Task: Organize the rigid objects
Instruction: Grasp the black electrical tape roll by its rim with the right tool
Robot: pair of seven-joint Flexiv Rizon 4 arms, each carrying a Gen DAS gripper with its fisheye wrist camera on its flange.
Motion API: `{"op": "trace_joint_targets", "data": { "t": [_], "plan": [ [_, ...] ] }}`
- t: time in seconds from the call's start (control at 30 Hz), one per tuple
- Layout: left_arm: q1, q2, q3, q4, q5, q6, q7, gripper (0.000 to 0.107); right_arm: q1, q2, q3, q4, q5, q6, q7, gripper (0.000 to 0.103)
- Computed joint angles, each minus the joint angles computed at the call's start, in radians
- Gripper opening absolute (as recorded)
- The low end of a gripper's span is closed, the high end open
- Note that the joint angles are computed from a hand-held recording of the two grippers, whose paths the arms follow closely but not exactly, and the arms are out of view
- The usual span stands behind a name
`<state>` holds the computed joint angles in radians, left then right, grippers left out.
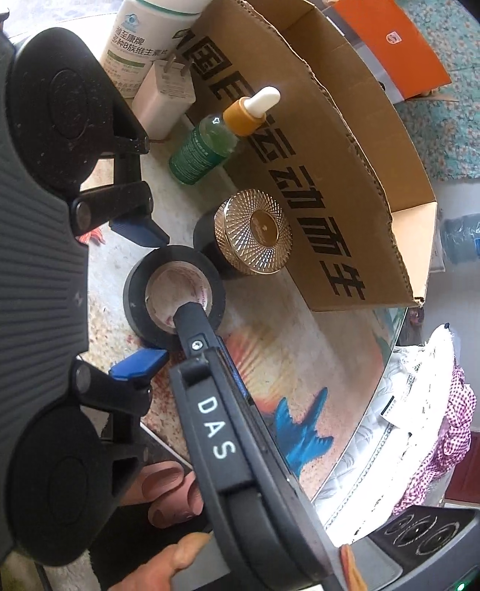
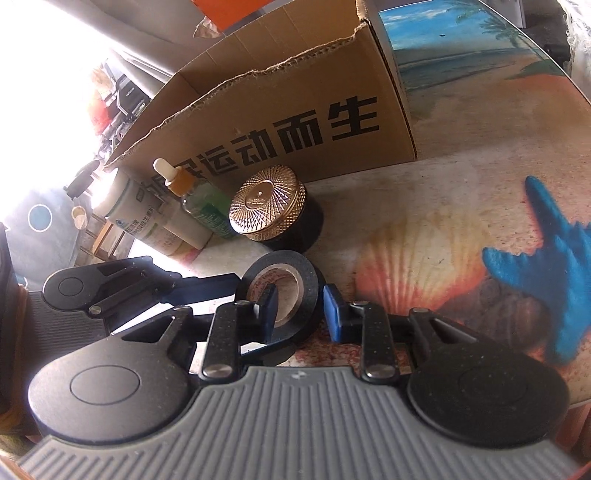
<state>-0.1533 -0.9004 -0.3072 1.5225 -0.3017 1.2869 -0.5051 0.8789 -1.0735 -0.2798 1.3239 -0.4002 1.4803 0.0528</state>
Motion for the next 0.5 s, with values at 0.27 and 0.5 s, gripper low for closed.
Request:
{"op": "trace_joint_targets", "data": {
  "t": [0.27, 0.5],
  "plan": [
    [-0.026, -0.016, 0.027, -0.032, 0.016, -0.011, -0.026, 0.067, 0.027, 0.002, -0.039, 0.028, 0.009, 0.034, 0.005, 0.025],
    [-0.022, -0.021, 0.021, -0.038, 0.014, -0.013, -0.034, 0.067, 0.048, -0.002, -0.069, 0.039, 0.026, 0.052, 0.006, 0.025]
  ]
}}
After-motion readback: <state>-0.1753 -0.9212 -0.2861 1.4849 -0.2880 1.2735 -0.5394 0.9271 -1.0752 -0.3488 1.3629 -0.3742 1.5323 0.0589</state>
